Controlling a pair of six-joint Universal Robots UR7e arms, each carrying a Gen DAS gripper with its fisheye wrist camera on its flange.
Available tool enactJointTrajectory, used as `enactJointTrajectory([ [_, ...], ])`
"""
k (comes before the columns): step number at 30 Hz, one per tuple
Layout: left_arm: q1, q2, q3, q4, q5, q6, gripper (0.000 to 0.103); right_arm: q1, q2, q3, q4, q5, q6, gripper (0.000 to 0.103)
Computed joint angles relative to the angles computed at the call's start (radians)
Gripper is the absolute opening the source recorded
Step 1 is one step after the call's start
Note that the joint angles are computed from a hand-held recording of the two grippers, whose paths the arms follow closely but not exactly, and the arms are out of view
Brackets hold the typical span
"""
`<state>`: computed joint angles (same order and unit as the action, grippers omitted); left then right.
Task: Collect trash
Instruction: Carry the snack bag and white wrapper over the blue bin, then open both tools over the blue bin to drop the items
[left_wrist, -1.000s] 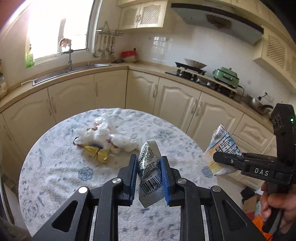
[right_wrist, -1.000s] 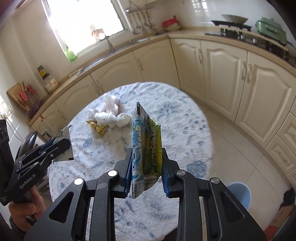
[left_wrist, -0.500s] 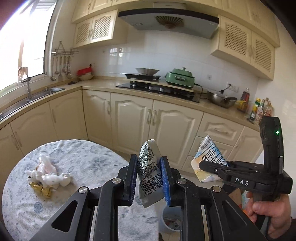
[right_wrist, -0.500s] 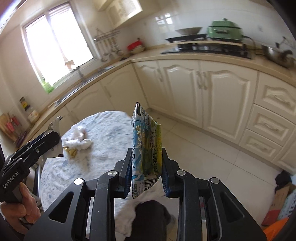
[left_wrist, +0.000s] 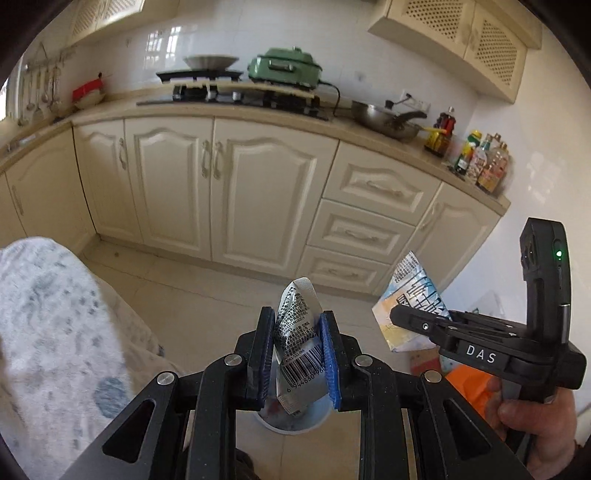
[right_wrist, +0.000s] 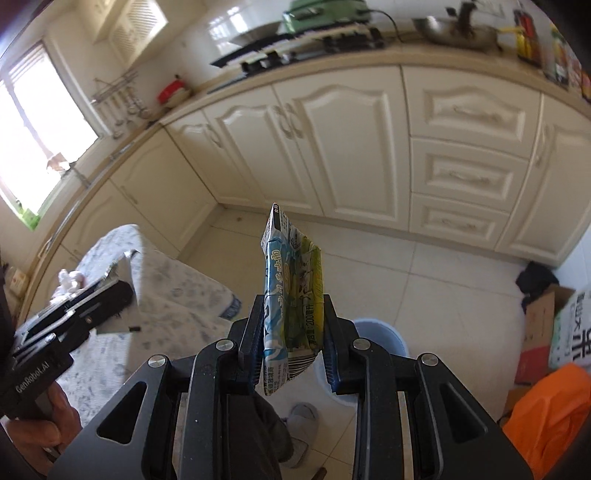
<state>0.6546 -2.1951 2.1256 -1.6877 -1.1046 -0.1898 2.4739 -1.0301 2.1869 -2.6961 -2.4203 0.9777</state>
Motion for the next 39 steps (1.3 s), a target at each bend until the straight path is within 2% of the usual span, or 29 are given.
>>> enactJointTrajectory([
  [4, 0.121, 0.134, 0.021, -0.097, -0.082, 0.058, 0.02, -0.062, -0.02, 0.08, -0.055, 0.035, 0.009, 0.027],
  [7, 0.188, 0.269, 0.009, -0.171, -0.089, 0.111, 0.02, -0.114, -0.02, 0.119, -0.102, 0.063, -0.008, 0.027],
  [12, 0.251, 0.448, -0.011, -0.271, -0.104, 0.142, 0.02, -0.197, -0.008, 0.181, -0.196, 0.113, -0.04, 0.027],
  [17, 0.298, 0.578, -0.009, -0.343, -0.114, 0.18, 0.022, -0.247, 0.011, 0.215, -0.266, 0.132, -0.067, 0.028],
  [21, 0.344, 0.681, -0.034, -0.377, -0.124, 0.193, 0.027, -0.277, 0.022, 0.231, -0.289, 0.135, -0.074, 0.031],
  [22, 0.354, 0.705, -0.04, -0.381, -0.115, 0.191, 0.031, -0.284, 0.023, 0.234, -0.288, 0.134, -0.069, 0.034],
  [23, 0.363, 0.728, -0.043, -0.379, -0.107, 0.183, 0.042, -0.289, 0.024, 0.237, -0.284, 0.13, -0.058, 0.046],
  [24, 0.376, 0.754, -0.059, -0.375, -0.107, 0.169, 0.054, -0.29, 0.02, 0.237, -0.26, 0.121, -0.034, 0.048],
  [25, 0.385, 0.773, -0.071, -0.377, -0.105, 0.159, 0.059, -0.29, 0.015, 0.244, -0.253, 0.114, -0.016, 0.049],
  [26, 0.388, 0.778, -0.071, -0.384, -0.095, 0.152, 0.071, -0.289, 0.011, 0.25, -0.26, 0.114, -0.006, 0.053],
  [27, 0.388, 0.781, -0.069, -0.395, -0.074, 0.144, 0.082, -0.284, 0.005, 0.255, -0.251, 0.107, 0.015, 0.063],
  [28, 0.387, 0.779, -0.064, -0.41, -0.062, 0.142, 0.085, -0.278, 0.0, 0.257, -0.231, 0.094, 0.037, 0.069],
  [30, 0.382, 0.784, -0.064, -0.433, -0.039, 0.132, 0.095, -0.273, -0.006, 0.26, -0.21, 0.076, 0.063, 0.091],
  [32, 0.366, 0.78, -0.053, -0.456, -0.004, 0.125, 0.098, -0.266, -0.015, 0.259, -0.165, 0.06, 0.112, 0.103],
  [35, 0.327, 0.778, -0.039, -0.495, 0.055, 0.118, 0.102, -0.248, -0.021, 0.242, -0.093, 0.042, 0.154, 0.103],
  [39, 0.284, 0.763, -0.026, -0.534, 0.084, 0.11, 0.102, -0.218, -0.027, 0.221, -0.064, 0.032, 0.174, 0.103],
])
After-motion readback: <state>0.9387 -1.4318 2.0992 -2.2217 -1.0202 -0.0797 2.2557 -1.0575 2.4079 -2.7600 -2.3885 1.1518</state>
